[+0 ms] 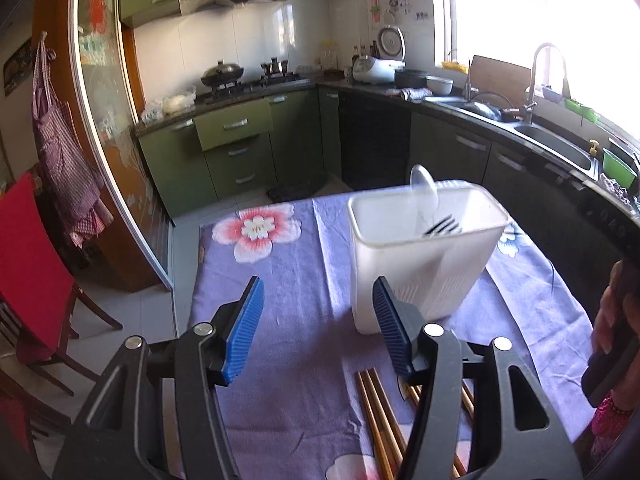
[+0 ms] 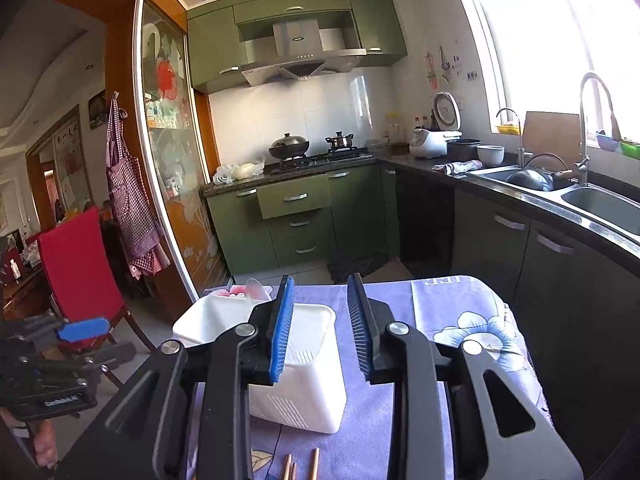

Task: Organize utensils
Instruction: 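Carry the fork with the left gripper into the holder while the right drops the spoon in, then lower the left gripper and grasp a wooden chopstick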

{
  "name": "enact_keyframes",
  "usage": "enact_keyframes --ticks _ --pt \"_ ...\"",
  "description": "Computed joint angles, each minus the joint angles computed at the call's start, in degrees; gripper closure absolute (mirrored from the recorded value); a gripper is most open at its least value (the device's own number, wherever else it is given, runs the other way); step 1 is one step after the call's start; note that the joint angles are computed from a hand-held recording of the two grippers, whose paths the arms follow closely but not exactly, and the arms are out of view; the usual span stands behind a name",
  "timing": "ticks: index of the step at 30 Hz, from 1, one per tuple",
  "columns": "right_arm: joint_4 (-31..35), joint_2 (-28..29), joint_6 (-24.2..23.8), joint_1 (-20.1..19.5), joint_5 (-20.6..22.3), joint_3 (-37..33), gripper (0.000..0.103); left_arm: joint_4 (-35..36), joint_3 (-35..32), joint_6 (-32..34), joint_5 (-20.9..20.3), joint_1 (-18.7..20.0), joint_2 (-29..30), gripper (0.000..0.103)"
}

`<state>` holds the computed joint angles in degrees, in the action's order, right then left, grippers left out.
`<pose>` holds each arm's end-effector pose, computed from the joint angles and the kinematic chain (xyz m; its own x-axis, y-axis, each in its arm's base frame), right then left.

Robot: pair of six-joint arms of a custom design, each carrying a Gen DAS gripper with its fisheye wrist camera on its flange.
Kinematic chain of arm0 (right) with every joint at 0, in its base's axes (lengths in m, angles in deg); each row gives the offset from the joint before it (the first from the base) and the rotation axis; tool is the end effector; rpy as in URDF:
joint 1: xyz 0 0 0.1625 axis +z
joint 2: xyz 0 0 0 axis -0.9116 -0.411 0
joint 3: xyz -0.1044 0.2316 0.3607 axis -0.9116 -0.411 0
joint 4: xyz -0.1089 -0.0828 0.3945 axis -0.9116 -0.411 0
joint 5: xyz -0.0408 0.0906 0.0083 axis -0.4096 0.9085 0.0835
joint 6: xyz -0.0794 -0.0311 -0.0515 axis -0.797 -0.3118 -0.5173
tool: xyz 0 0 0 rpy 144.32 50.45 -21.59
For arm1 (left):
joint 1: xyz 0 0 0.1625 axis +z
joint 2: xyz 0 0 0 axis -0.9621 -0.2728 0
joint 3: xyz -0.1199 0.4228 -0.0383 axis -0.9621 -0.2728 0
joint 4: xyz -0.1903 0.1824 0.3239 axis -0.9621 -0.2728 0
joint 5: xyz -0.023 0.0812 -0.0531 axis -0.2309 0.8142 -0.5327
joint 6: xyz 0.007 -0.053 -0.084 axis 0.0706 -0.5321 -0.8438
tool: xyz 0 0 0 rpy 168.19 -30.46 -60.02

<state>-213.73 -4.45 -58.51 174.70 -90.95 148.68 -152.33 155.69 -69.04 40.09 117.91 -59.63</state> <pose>0.2673 -0.5309 0.3128 -0.8198 0.0701 0.5684 -0.5202 0.3240 -0.7902 -0.3460 -0.6123 0.2379 -0.5911 0.4098 -0.6948 0.7585 0.5755 -0.3058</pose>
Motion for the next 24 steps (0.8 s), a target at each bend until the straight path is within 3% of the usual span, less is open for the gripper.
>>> enact_keyframes --ticks 6,8,10,14,24 --pt "-2.8 -4.9 1.2 0.8 -3.6 9.0 0.075 28.2 -6.0 -16.5 -3.5 3.9 2.2 0.049" --pt "-2.9 -6.6 2.9 0.3 -4.0 11.7 0.075 35.5 -8.3 -20.2 -5.3 5.1 3.7 0.065" --pt "-3.1 -8.1 4.2 -0.1 -4.3 14.1 0.070 40.5 -9.9 -22.6 -7.0 6.1 4.9 0.069" --pt "-3.1 -10.2 5.6 -1.2 -3.7 16.9 0.069 43.6 -10.2 -24.8 -7.1 6.6 5.7 0.074" --pt "0.1 -12.2 8.3 -2.7 -0.7 18.0 0.069 45.9 -11.4 -27.4 -8.3 5.7 6.6 0.074"
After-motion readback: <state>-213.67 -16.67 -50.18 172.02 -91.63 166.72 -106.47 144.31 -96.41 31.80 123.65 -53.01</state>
